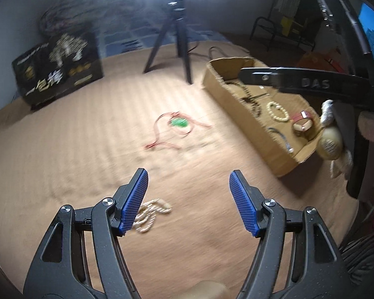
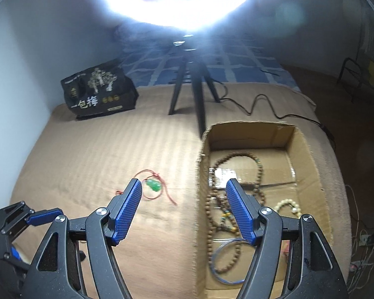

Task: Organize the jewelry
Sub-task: 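Move the left tool to the pearl necklace while the right tool nears the jade pendant, then close the left tool on the pearl necklace while the right tool grasps the green jade pendant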

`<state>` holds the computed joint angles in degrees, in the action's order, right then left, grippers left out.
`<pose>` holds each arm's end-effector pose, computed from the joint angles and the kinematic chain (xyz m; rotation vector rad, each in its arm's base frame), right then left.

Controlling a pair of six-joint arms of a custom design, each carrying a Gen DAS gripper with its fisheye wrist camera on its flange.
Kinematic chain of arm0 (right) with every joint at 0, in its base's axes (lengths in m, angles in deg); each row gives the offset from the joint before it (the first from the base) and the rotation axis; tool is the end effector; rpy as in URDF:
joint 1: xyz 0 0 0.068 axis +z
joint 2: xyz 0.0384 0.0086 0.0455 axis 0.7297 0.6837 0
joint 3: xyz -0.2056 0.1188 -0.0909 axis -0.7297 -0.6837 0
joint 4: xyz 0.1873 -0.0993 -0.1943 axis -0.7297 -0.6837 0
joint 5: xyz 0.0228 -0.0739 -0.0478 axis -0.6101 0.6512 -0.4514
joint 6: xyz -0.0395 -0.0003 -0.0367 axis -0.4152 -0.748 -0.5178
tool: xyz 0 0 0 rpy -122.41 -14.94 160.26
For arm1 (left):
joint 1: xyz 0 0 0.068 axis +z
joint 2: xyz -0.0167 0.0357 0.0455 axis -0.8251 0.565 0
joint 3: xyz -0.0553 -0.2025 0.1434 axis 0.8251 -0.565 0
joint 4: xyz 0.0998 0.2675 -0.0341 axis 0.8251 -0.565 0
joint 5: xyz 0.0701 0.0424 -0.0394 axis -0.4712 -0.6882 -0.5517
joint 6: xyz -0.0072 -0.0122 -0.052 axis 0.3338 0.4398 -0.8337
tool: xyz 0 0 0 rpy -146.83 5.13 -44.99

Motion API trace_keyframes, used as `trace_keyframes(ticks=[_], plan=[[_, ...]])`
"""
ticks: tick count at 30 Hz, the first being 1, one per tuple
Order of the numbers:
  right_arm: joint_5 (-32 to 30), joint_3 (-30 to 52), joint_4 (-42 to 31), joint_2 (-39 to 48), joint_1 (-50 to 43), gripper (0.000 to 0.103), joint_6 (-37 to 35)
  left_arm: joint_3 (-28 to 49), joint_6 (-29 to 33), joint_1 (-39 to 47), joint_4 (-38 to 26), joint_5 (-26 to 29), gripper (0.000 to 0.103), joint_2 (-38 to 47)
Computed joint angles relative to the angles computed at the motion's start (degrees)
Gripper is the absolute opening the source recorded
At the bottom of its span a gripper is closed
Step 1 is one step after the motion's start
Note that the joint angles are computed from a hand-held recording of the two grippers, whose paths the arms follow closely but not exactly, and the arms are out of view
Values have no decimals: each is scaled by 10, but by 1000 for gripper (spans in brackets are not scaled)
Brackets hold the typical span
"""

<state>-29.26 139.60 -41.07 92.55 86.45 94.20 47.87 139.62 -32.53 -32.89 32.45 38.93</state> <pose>0.2222 0.1639 0.2697 0.2711 2.4205 0.0772 0.2396 0.0805 0.2570 0.9096 2.4246 -0.4416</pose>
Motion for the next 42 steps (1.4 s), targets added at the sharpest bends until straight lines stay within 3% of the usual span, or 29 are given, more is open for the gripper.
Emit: trace_keyframes(ticks=[10,14,22,29,32,42], plan=[[-72,43,39,91,-12,70,-17,29,50,61,1,-25,70,88],[-130,57,61,127,-28,70,-28,28,55,63,6,-41,70,101],[-172,75,80,183,-48,70,-49,8,80,58,22,-61,70,105],[-199,102,85,227,-63,69,-73,49,46,51,11,-64,70,162],[-208,134,67,260,-63,62,-92,66,34,50,5,-67,70,187],[-178,241,-10,371,-58,55,-144,74,24,43,4,-68,70,206]])
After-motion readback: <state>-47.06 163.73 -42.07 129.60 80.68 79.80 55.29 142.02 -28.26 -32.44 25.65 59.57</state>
